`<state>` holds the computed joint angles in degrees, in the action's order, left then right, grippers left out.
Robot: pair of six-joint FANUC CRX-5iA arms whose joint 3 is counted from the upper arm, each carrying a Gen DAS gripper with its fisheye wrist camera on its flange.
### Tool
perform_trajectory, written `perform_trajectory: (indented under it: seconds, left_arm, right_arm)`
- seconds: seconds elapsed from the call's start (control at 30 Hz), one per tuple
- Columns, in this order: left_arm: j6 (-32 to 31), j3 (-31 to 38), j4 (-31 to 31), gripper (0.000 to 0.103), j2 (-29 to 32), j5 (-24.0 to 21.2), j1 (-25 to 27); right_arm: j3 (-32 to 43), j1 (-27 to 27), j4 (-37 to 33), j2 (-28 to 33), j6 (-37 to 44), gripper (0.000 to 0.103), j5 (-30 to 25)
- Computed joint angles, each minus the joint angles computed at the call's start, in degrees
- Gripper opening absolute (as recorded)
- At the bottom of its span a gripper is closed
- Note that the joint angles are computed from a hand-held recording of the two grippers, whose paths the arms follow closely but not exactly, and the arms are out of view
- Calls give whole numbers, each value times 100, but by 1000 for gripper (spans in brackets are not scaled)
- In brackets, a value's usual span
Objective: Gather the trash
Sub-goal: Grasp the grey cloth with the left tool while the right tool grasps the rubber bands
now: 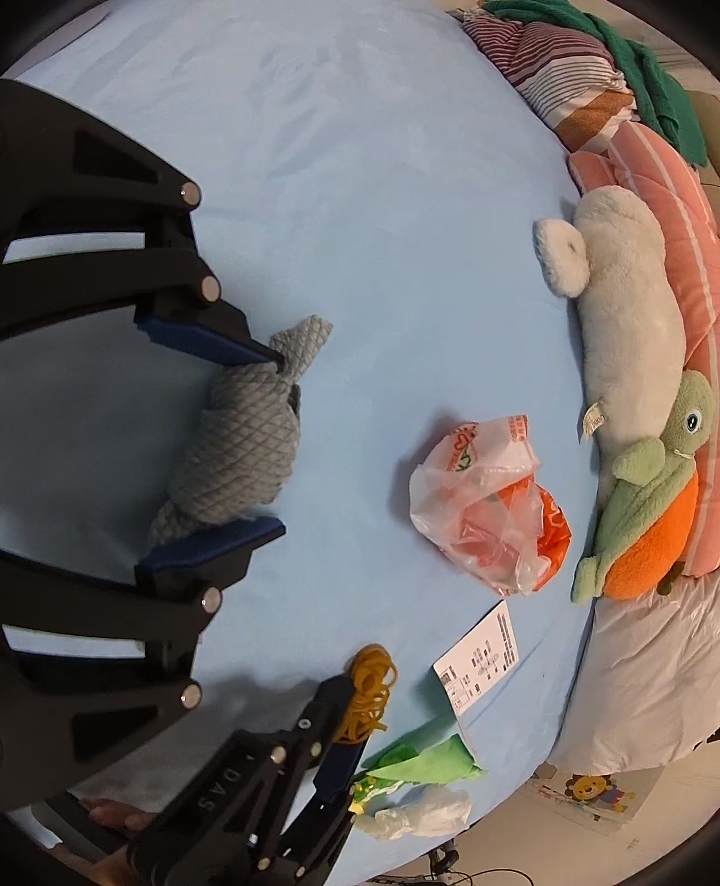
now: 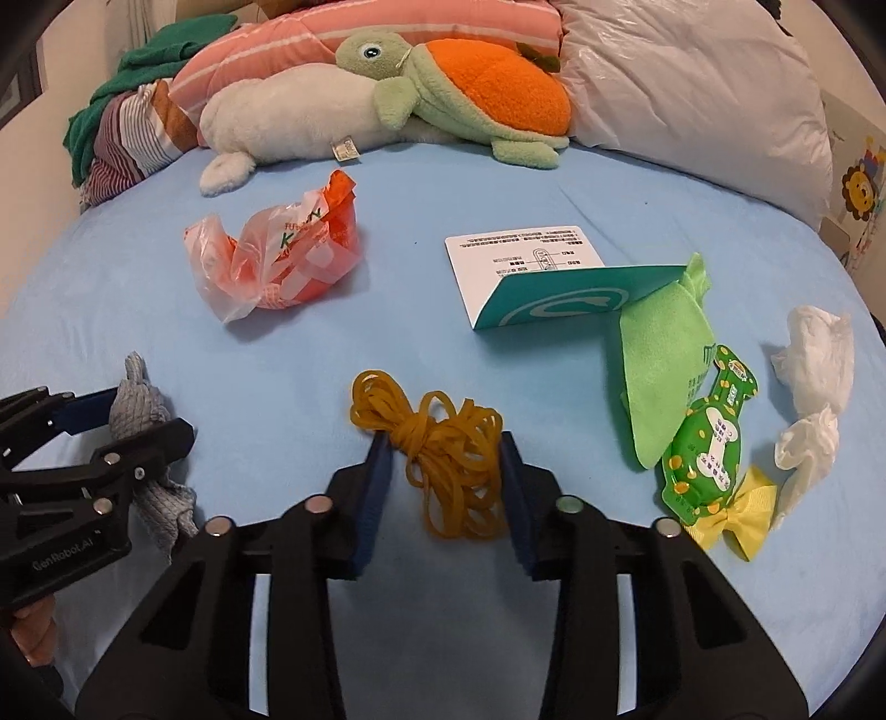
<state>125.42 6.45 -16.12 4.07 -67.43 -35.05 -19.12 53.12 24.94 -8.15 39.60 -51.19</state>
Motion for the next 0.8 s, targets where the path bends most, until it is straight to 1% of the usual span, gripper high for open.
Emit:
perform_trajectory:
  seconds: [0.07,0.17,0.27,0.47,0.67,0.8]
  left_arm:
    - [3,3,-65,41,4,8,-54]
    - [-43,-153,169,33,-115,192,47]
    - [-30,-236,279,31,-206,332,87]
    - [54,-97,17,30,-290,318,-79]
    - [166,8,-220,30,-386,131,-212]
    - [288,84,-529,30,-549,-135,-479]
  right_arm:
    - [-15,-28,-98,-46,38,22,59]
    - [-56,39,17,-89,-14,20,45]
    - [-70,122,123,-165,-54,20,56]
    - [-91,249,331,-297,-151,20,65]
    - [-33,395,347,-357,-182,20,26]
    - [-1,574,467,-462,-284,20,-80]
